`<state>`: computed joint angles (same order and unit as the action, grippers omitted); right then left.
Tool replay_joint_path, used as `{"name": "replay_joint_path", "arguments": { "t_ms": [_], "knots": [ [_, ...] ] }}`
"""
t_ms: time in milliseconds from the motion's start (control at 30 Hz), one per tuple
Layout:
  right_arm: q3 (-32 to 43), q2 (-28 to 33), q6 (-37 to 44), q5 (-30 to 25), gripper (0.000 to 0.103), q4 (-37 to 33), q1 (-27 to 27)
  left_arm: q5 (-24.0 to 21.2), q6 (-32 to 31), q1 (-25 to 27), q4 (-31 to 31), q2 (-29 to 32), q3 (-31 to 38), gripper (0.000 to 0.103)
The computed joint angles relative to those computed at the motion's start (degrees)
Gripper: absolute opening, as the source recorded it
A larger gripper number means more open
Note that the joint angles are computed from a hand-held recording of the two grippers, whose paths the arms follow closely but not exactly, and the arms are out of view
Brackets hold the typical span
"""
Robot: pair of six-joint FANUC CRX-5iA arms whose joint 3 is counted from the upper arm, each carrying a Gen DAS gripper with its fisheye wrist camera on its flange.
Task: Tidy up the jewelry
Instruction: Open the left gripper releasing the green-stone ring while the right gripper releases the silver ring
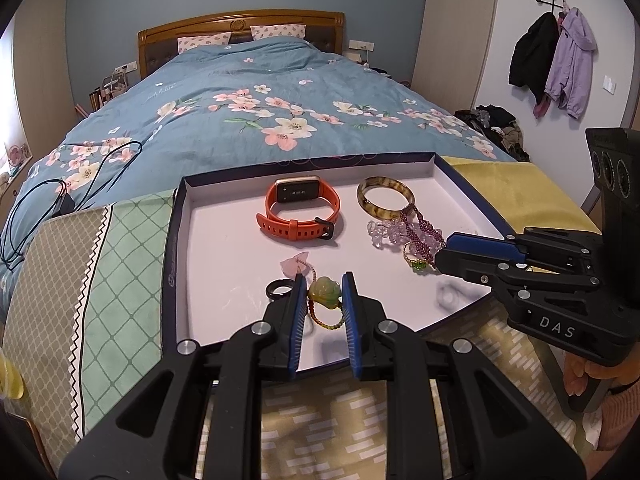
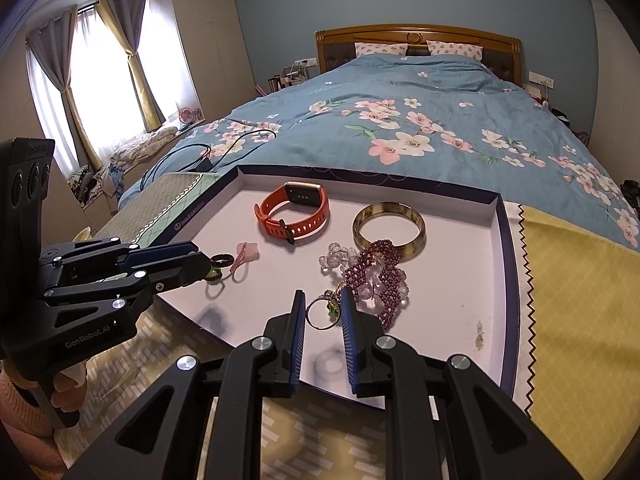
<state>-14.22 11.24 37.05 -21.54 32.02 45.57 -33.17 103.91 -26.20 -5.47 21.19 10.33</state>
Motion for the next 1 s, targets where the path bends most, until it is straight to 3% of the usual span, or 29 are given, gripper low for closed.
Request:
{"name": "replay_joint_path", "arguments": {
  "t_ms": [900, 1000],
  "knots": [
    [4.40, 2.70, 5.15, -5.36, 0.016, -6.34, 0.08, -2.95, 0.00, 0.65, 1.97, 2.41, 1.44, 0.019],
    [4.06, 2.56, 4.08, -5.09, 0.017, -5.51, 0.01, -2.92, 0.54, 0.77, 1.88, 2.37, 1.27, 0.025]
  ]
}}
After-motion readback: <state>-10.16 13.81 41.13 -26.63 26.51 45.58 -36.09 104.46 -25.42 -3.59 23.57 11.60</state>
